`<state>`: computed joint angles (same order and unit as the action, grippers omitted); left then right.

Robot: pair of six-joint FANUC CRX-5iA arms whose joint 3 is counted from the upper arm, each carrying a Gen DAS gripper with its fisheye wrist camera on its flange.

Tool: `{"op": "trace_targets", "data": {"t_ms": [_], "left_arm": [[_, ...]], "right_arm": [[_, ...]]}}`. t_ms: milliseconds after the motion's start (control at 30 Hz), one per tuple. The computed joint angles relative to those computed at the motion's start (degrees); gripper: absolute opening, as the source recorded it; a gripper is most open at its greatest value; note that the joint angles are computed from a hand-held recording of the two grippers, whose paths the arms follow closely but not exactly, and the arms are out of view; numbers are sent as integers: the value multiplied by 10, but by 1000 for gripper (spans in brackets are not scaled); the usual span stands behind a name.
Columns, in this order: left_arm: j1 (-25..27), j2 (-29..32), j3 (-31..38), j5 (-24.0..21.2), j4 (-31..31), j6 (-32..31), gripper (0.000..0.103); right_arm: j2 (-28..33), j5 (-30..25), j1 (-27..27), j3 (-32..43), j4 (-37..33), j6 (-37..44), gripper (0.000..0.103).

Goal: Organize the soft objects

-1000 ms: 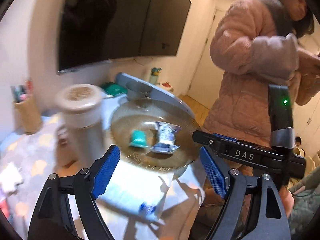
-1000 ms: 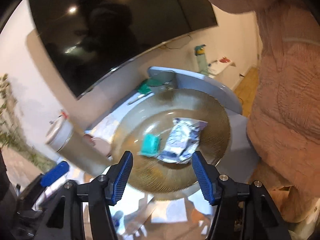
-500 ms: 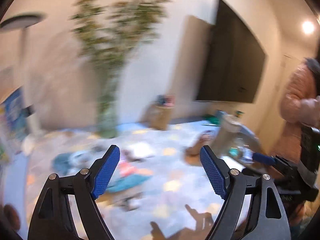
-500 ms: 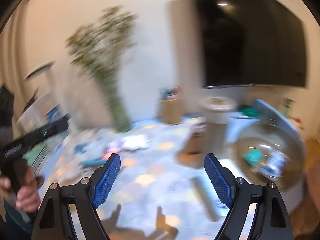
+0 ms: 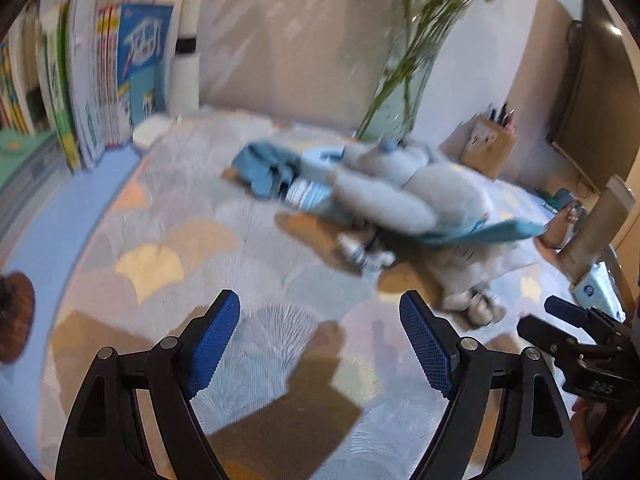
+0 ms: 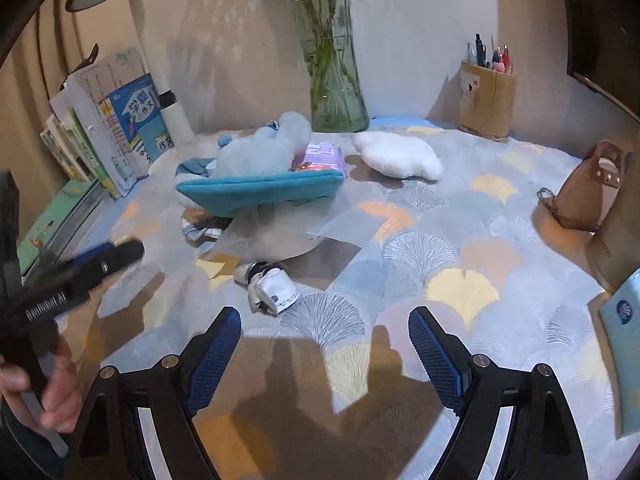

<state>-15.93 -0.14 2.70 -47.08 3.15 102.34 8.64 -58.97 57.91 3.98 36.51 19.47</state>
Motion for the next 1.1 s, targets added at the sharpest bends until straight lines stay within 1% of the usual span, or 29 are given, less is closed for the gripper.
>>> {"op": "trace_targets", "data": {"t_ms": [33,67,100,200,333,367,400,433,500,567,600,633,667,700,733,767,833,867,900,1000,1100], "left_arm": [[4,-1,-5,2,21,-17,81],[7,-10,-20,14,33,-27,81],[8,-14,-27,20,39,-29,81],[14,-13,-29,17,53,-29,81],[9,-7,-12,10,32,-8,81],[4,-4,0,1,21,-5,81],[2,-2,7,-5,21,-16,81],[1,1,16,-12,44,-56,81],[3,-1,20,-2,85,-114,81],[3,4,37,18,122,-153,90],[5,9,43,28,145,-166,99],[9,24,58,34,183,-174,102],[12,41,80,23,194,-163,102],[15,62,105,5,207,-152,102],[20,86,126,-9,234,-151,102],[21,115,156,-28,241,-140,102],[14,161,223,-77,193,-91,100],[8,181,247,-97,175,-77,100],[5,195,259,-110,170,-76,100],[-10,214,264,-125,153,-84,100],[-30,218,273,-122,89,-69,100]], "right_arm": [[10,-14,-1,12,-10,0,85],[16,-26,-6,26,-32,7,85],[12,-20,-9,21,-33,-1,85],[-4,2,-14,-2,-23,-28,85],[-19,11,-21,-18,-20,-65,85],[-23,14,-24,-19,-26,-70,85],[-27,13,-27,-18,-39,-70,85],[-28,5,-28,-12,-53,-63,85],[-28,-15,-33,9,-81,-33,85],[-25,-29,-45,37,-94,-7,85],[-21,-34,-51,53,-100,2,85],[-15,-35,-59,70,-106,10,85],[-8,-33,-72,89,-119,19,85],[1,-31,-89,114,-141,31,85],[16,-35,-108,143,-165,45,85],[32,-39,-124,168,-180,57,85],[65,-54,-146,214,-198,76,85],[83,-60,-158,238,-213,90,85],[102,-65,-172,265,-233,104,85],[146,-70,-193,313,-259,123,85],[187,-87,-203,359,-269,133,85]]}}
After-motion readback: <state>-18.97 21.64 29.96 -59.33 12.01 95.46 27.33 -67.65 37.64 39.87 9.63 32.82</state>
